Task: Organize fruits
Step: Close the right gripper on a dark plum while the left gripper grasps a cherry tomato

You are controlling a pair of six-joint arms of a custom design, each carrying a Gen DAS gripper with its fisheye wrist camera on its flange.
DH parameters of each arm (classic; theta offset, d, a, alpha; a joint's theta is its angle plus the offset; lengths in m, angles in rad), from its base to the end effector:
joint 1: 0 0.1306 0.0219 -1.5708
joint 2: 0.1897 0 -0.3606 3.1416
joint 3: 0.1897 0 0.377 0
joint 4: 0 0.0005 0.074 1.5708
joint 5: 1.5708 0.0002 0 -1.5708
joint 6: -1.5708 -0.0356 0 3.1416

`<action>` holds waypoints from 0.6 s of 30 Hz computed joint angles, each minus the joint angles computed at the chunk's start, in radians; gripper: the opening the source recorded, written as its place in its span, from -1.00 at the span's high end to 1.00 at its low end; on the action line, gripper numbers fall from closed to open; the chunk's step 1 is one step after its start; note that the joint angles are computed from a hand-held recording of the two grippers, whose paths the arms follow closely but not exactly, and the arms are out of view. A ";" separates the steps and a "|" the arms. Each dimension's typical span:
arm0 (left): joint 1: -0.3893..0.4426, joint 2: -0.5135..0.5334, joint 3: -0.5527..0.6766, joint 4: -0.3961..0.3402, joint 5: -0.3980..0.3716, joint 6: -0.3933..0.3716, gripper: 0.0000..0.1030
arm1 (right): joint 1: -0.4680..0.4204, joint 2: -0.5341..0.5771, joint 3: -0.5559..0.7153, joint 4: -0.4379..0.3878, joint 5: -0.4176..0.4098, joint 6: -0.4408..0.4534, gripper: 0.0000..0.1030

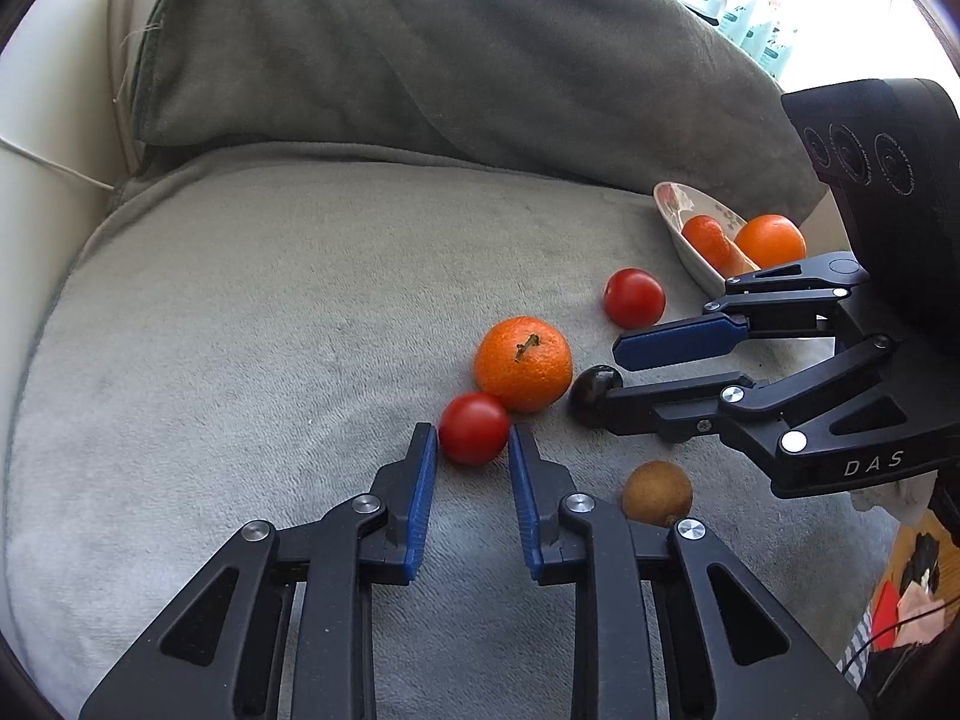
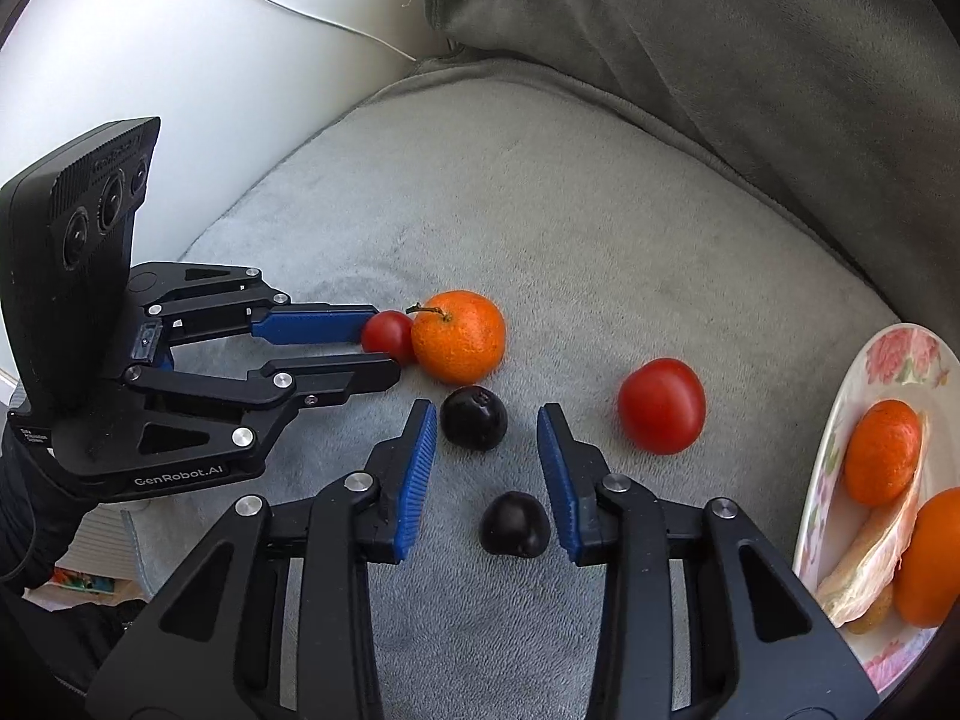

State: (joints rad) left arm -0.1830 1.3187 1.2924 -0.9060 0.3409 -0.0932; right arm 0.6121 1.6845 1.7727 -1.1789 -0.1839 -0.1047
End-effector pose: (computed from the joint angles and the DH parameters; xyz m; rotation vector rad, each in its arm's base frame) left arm 0.4306 -0.0923 0.3941 0.4815 2.4386 -0.4635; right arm 0.4511 0.3240 0.4112 -0.7415 2.6154 0.4680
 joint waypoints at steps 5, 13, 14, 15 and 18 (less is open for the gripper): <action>0.001 -0.002 -0.003 0.002 -0.001 -0.002 0.57 | 0.009 0.028 0.021 -0.007 0.009 0.008 0.28; -0.010 -0.001 -0.004 0.012 -0.019 0.001 0.57 | 0.015 0.039 0.023 0.006 0.000 -0.003 0.50; -0.011 -0.002 -0.005 0.013 -0.021 0.001 0.58 | 0.017 0.036 0.020 0.007 0.006 -0.002 0.50; -0.012 -0.004 -0.007 0.014 -0.023 0.003 0.58 | 0.019 0.036 0.019 0.008 0.010 -0.001 0.50; -0.012 -0.009 -0.010 0.016 -0.028 0.007 0.58 | 0.024 0.023 0.004 0.017 0.019 -0.004 0.51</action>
